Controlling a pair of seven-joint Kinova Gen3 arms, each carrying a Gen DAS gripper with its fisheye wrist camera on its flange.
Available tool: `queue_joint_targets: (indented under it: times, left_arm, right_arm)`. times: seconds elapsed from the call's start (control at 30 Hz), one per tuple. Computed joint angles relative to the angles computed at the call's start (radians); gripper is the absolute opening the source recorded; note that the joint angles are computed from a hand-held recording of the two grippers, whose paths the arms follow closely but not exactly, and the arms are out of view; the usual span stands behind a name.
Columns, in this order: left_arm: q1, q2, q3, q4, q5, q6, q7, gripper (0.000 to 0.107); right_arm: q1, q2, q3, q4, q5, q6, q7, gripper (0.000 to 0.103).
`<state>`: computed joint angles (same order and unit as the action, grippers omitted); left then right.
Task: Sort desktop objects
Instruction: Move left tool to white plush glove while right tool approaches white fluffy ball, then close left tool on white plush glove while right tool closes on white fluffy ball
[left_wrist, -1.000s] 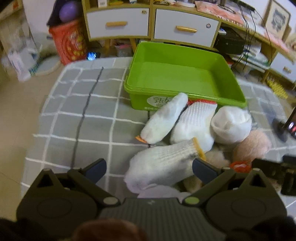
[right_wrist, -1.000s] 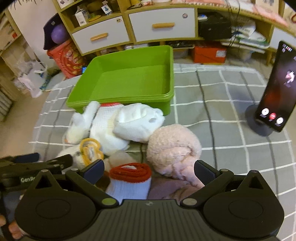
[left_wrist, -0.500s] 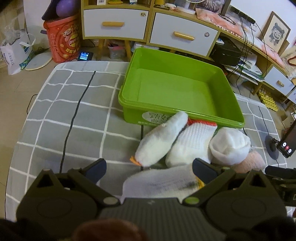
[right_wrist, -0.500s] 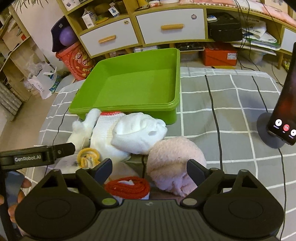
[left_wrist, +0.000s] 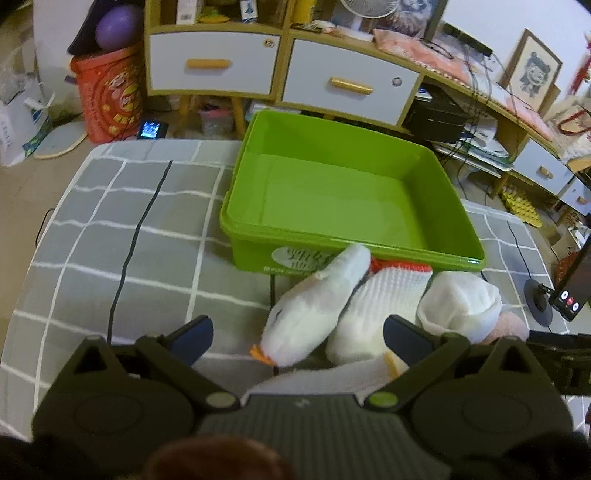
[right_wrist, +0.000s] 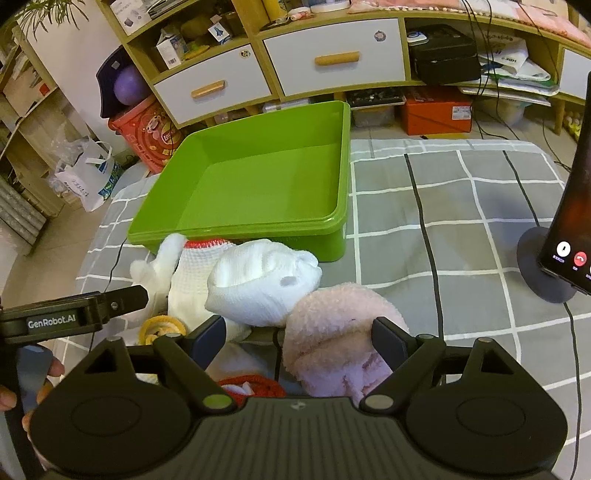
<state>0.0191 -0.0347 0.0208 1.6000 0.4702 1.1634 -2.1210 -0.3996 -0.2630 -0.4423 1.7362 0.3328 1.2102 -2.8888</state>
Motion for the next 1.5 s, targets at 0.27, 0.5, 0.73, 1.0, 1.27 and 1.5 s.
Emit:
queue_joint_targets:
  times: [0.27, 0.5, 0.73, 1.0, 1.27, 1.5]
  left_arm:
    - [-0.010, 0.026, -0.001, -0.001, 0.010, -0.001, 0.013, 0.081]
    - [-0.012, 0.037, 0.006, -0.002, 0.000, 0.003, 0.024, 0.069]
    - [-0.023, 0.048, 0.003, -0.009, 0.014, 0.021, 0.030, 0.059]
    - [-0.032, 0.048, 0.001, -0.010, 0.032, 0.033, 0.020, 0.048]
    - [-0.039, 0.046, -0.001, -0.009, 0.044, 0.037, 0.024, 0.040]
    - [-0.043, 0.031, -0.008, -0.009, 0.054, 0.043, 0.013, 0.036]
  right_arm:
    - [0.007, -0.003, -0.011, 0.025, 0.045, -0.031, -0.032, 0.087]
    - [0.014, -0.014, -0.040, 0.037, 0.102, -0.046, -0.045, 0.087]
    - [0.010, -0.008, -0.043, 0.060, 0.108, -0.136, -0.007, 0.087]
    - [-0.035, 0.051, -0.055, 0.046, 0.167, -0.108, -0.047, 0.087]
    - [-0.101, 0.082, -0.029, 0.034, 0.218, -0.046, -0.093, 0.070]
    - [-0.122, 0.074, -0.011, 0.021, 0.214, -0.024, -0.096, 0.063]
